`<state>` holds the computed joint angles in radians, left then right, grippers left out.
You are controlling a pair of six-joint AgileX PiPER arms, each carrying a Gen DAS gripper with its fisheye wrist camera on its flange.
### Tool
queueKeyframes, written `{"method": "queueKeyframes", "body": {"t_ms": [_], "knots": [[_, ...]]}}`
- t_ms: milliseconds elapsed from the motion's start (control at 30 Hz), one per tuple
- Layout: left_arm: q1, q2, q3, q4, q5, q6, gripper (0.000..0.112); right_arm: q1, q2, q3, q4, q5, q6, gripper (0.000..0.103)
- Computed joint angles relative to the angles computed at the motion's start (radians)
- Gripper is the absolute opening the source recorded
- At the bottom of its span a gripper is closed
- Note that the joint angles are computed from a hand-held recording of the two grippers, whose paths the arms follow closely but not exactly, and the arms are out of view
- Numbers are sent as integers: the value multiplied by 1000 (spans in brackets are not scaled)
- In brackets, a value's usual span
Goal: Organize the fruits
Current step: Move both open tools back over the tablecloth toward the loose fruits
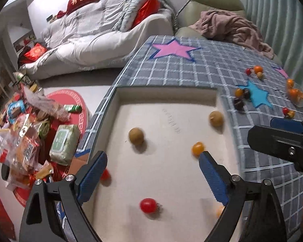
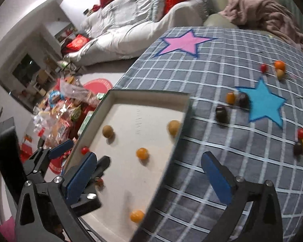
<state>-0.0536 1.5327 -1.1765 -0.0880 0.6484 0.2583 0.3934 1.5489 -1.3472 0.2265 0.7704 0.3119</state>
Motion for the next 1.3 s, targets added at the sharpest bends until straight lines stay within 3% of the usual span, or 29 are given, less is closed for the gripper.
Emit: {"method": "queueKeyframes", "body": {"t_ms": [267,700,933,1300], "knots": [[-145,-38,-69,19,66,-44,93,-176,-163,179,8,13,-42,103],[-453,33,-187,170,133,-263,93,-586,-317,370,66,62,-299,103],[-604,161,-278,268,133,-383,93,-731,-284,373,-24,31,-359,103],[-711,407,-470,341,132,-430,93,-822,-178,374,64,-61,-514,103]]}}
